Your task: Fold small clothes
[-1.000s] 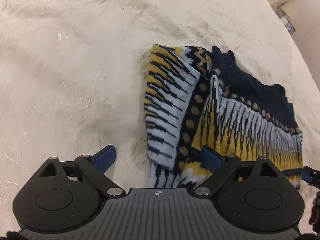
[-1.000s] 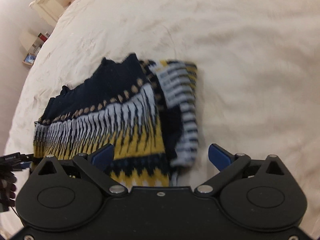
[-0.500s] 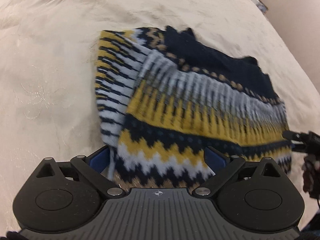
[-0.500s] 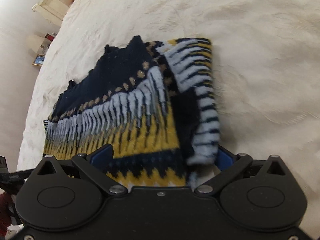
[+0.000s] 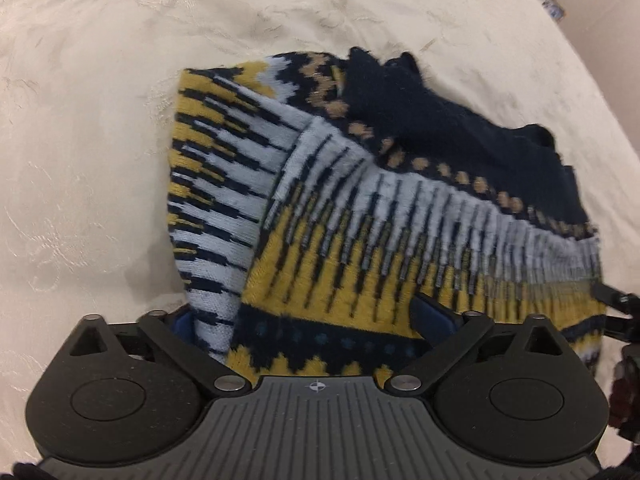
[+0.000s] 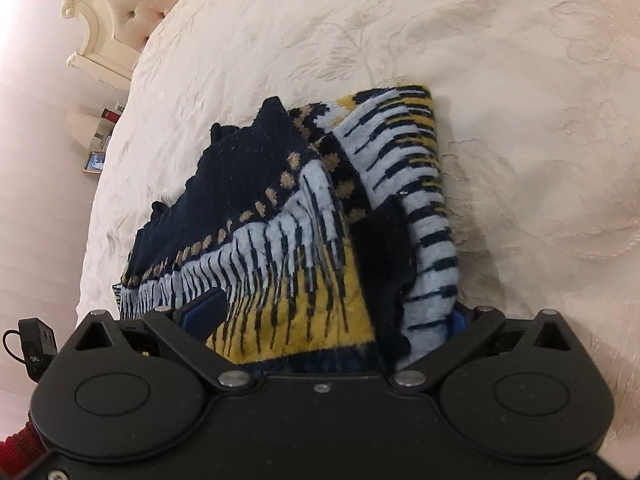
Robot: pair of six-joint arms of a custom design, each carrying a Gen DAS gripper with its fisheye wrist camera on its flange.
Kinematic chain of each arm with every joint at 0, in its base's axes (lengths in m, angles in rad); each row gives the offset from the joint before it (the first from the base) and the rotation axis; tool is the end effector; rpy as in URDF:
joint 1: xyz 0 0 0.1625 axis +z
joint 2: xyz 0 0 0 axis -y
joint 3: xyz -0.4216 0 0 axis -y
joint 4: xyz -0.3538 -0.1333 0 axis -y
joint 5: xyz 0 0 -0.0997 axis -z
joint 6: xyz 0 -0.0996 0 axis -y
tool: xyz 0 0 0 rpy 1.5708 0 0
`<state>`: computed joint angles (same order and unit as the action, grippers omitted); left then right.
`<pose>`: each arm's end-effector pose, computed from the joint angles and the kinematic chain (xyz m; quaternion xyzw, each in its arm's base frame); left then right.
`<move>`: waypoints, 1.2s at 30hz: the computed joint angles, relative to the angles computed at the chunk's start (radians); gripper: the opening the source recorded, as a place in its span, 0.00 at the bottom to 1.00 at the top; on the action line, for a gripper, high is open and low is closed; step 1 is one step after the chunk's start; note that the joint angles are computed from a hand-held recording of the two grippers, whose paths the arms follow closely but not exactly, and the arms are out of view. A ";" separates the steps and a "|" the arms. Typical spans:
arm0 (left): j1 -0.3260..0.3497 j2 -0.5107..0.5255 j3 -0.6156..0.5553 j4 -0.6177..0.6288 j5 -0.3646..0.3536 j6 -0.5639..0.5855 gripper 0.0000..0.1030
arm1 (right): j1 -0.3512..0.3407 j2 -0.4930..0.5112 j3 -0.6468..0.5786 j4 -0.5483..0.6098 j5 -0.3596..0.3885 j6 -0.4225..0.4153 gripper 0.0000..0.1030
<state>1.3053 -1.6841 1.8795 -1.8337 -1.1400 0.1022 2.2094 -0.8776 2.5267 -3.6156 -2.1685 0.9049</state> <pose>0.0625 -0.4367 0.4291 0.1714 0.9612 -0.0503 0.2102 0.2799 -0.2474 0.0965 -0.1818 -0.9211 0.3360 0.0759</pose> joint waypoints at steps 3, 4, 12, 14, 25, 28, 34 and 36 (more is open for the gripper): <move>-0.006 -0.023 0.003 0.000 -0.009 -0.016 0.31 | 0.018 -0.037 -0.034 0.145 -0.024 0.002 0.62; 0.003 -0.019 -0.014 0.018 -0.037 -0.040 0.28 | 0.021 -0.050 -0.042 0.186 -0.019 0.000 0.42; -0.021 -0.086 -0.052 0.091 -0.105 -0.127 0.27 | 0.096 -0.141 -0.111 0.397 0.002 0.036 0.40; -0.039 -0.117 -0.053 0.119 -0.115 -0.123 0.27 | 0.124 -0.163 -0.121 0.443 0.005 0.054 0.39; -0.101 -0.291 -0.076 0.288 -0.178 -0.174 0.24 | 0.303 -0.239 -0.109 0.561 -0.018 0.251 0.35; -0.118 -0.314 -0.112 0.315 -0.192 -0.197 0.21 | 0.350 -0.245 -0.122 0.571 -0.049 0.290 0.34; -0.123 -0.334 -0.194 0.423 -0.202 -0.183 0.10 | 0.420 -0.292 -0.155 0.707 -0.010 0.353 0.34; -0.169 -0.372 -0.167 0.475 -0.132 -0.184 0.10 | 0.428 -0.299 -0.155 0.793 0.004 0.392 0.35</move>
<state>1.1364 -2.0566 1.7122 -1.3584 -1.2719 -0.0820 2.6375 -1.1763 2.3713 -2.8225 -2.1645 1.2966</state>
